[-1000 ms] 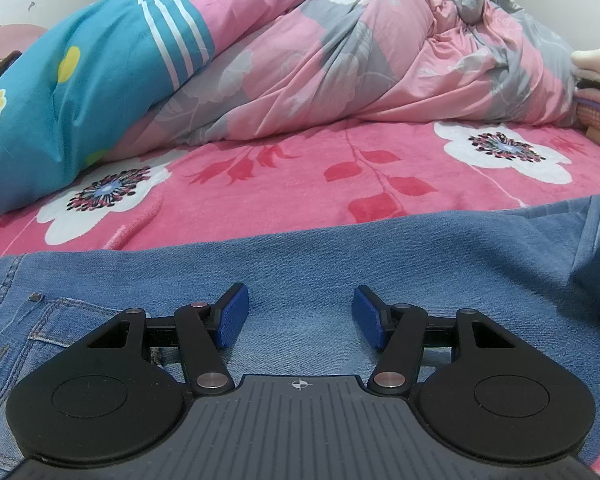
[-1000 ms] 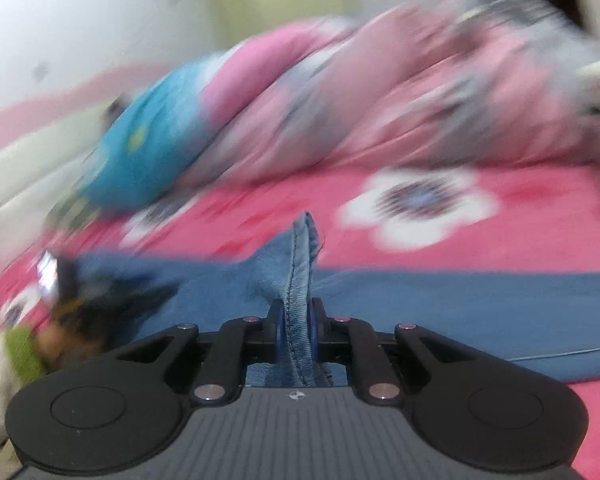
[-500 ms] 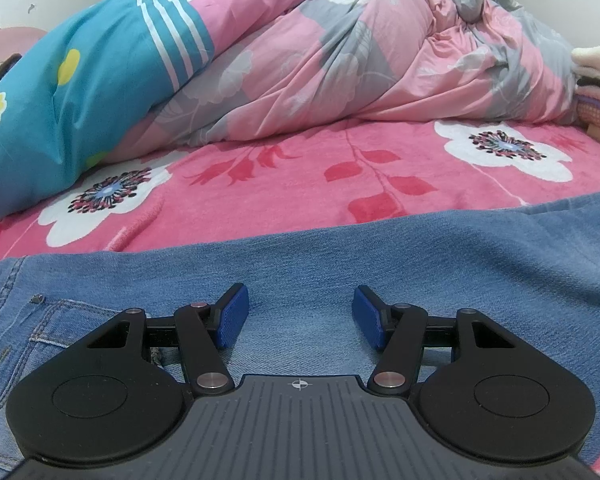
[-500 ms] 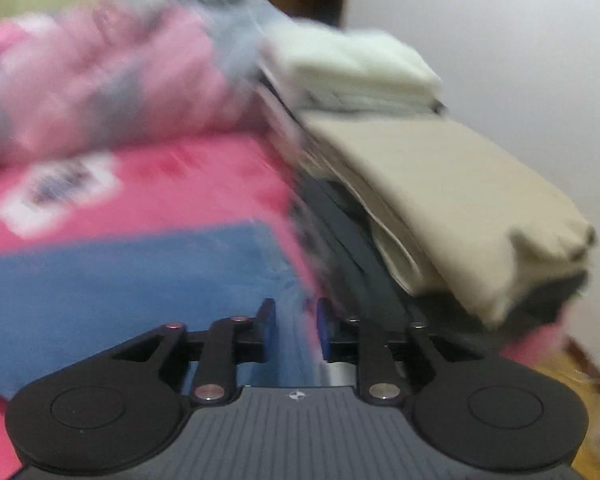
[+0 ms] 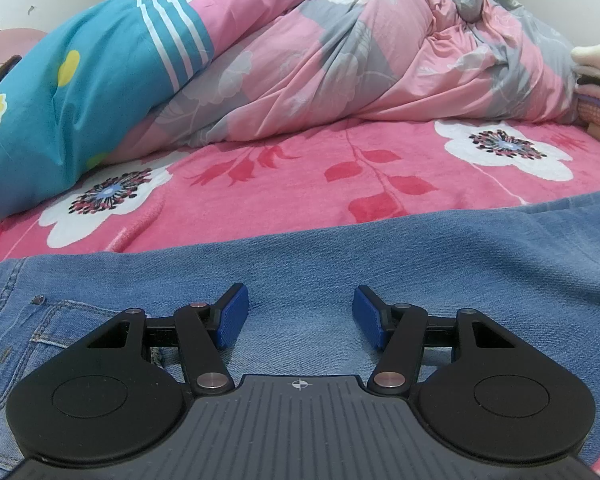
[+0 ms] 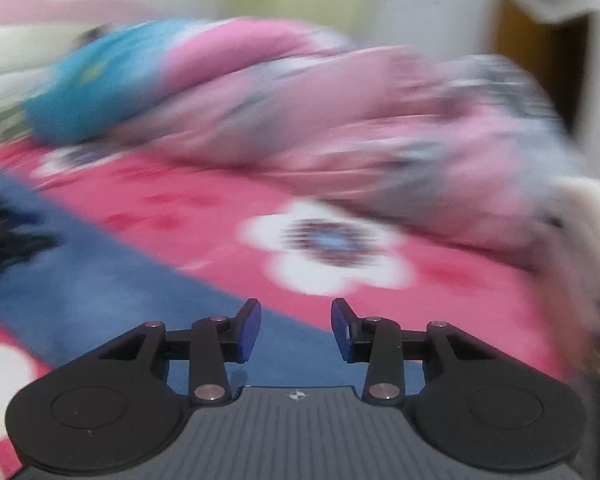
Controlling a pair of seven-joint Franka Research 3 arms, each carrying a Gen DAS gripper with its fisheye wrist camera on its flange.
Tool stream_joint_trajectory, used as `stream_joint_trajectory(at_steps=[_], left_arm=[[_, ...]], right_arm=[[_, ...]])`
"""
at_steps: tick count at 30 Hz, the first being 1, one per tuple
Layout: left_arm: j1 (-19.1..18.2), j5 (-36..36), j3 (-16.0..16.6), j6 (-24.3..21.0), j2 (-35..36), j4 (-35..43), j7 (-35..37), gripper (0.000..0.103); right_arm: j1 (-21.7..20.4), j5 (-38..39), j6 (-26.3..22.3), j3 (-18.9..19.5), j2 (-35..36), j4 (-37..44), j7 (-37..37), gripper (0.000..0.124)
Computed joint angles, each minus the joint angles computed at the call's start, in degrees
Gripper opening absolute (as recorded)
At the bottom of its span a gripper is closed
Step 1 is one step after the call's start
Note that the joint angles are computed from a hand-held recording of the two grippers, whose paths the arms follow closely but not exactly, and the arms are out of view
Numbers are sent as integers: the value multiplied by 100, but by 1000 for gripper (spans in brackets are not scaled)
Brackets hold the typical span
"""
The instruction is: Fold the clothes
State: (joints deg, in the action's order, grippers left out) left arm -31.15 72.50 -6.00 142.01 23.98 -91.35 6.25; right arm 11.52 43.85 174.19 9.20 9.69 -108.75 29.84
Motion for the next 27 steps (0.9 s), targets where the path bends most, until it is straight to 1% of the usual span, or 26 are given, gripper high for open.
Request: stream_joint_trajectory(at_steps=[1,4,5,7,8,9,10,13,14,16,17,18,19,20,23,26,27], left_arm=[[0,0,0,0,0,0,0,59],[-4,-8,1,-2,13,18,1,59],[-4,-6,3,7,13,16,-8,59],[-2,0,8,24,11,10,-25,59],[0,4,10,32,9,5,-33,59],[1,7,11,40,7,1,-40,59],[3,10,12,45,5,-2,-46,59],[7,22,13,62,-2,-14,-69,59],[8,22,12,61,-2,-14,-69,59],[6,26,12,53,-2,-12,-67,59],[5,30,12,49,0,-10,-68,59],[3,31,11,44,4,-4,-66,59],[-1,36,12,36,6,-1,-67,59],[-6,42,12,27,8,2,-67,59],[-15,47,9,4,9,8,-61,59],[-8,59,11,24,-1,-6,-78,59],[-8,62,10,22,2,-4,-76,59]], right_arm=[[-12,-202,-530,-13,293,415,-36,38],[-38,-761,-1757,-72,1064,1547,0,36],[-58,-956,-2301,-110,1312,1979,93,36],[-27,-1397,-3126,-225,1788,2783,322,36],[-122,-1638,-3426,-135,1978,3102,377,36],[-63,-1644,-3683,-242,2023,3220,314,36],[-86,-1715,-3896,-234,2056,3303,283,36],[-59,-1966,-4448,-241,2296,3783,319,35],[-26,-2021,-4506,-268,2235,3730,273,34],[28,-2122,-4348,-279,2035,3427,112,25],[86,-2179,-4121,-294,1909,3179,52,22],[167,-2262,-3756,-318,1732,2831,-17,18],[249,-2360,-3387,-342,1568,2499,-69,10],[365,-2534,-2897,-383,1370,2100,-128,8],[553,-2923,-1447,-381,950,1164,-496,6],[705,-3359,-818,-526,929,966,-379,5],[716,-3426,-806,-544,957,1011,-302,5]])
